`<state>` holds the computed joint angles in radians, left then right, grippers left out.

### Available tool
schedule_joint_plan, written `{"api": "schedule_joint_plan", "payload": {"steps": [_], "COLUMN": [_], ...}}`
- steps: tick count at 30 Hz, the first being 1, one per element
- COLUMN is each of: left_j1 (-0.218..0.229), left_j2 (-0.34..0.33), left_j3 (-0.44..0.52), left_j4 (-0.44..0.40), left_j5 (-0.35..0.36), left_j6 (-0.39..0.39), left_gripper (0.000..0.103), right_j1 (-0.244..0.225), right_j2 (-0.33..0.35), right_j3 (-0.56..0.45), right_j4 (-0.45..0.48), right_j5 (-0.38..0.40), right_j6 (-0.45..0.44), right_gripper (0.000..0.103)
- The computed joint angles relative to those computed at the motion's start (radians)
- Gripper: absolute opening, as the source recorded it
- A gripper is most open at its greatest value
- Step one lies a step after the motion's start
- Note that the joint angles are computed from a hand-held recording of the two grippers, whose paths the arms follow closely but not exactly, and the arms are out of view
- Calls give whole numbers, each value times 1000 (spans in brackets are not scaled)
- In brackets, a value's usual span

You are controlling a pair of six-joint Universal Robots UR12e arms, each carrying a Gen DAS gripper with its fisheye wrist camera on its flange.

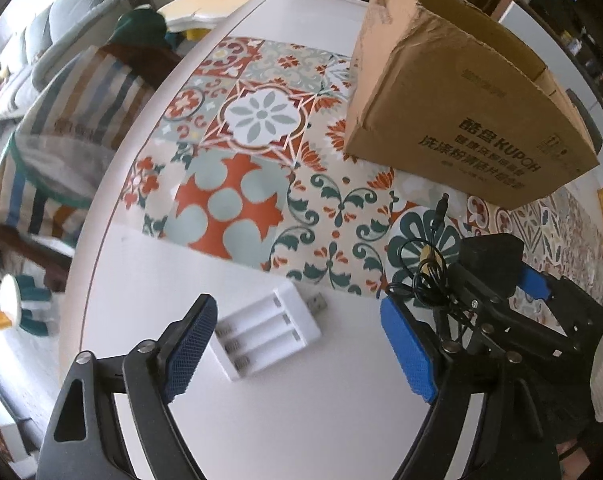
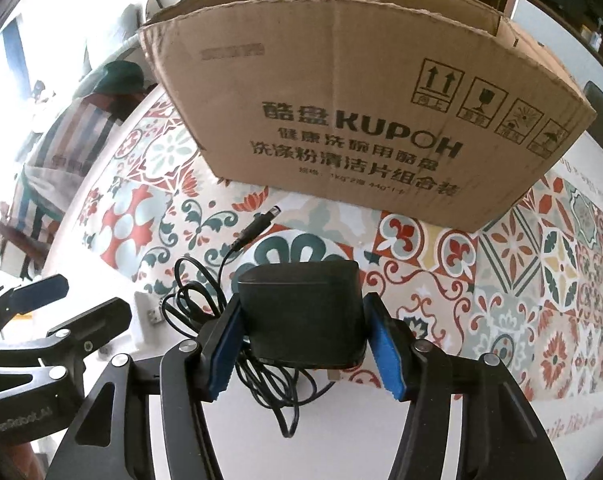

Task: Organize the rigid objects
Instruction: 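Grasp the black charger with the right tool while the left tool grasps the white battery tray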

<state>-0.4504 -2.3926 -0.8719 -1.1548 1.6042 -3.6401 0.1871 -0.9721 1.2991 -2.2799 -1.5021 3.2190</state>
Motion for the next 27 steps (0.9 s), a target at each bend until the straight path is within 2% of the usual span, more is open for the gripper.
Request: {"api": "schedule_joint_plan", "payload": {"steps": [4, 7, 13, 16, 27], "left_j1": [4, 6, 5, 6, -5], "left_j2": [24, 36, 51, 38, -33], "left_j3": [-51, -75, -112, -97, 2], "left_j4": [22, 22, 22, -5, -88], "left_j5": [-11, -16, -10, -15, 34], "left_j6": [-29, -8, -21, -34, -30], "left_gripper": [88, 88, 88, 88, 88], "right_j1": [6, 4, 12, 15, 10], "right_j2": [6, -3, -15, -14, -2], "right_j3": [4, 18, 39, 43, 34], "right_j4": [-12, -13, -29, -25, 2], "right_j5": [9, 26, 13, 23, 30], "right_j6": [5, 9, 0, -6, -10], "right_gripper": [58, 58, 58, 58, 58]}}
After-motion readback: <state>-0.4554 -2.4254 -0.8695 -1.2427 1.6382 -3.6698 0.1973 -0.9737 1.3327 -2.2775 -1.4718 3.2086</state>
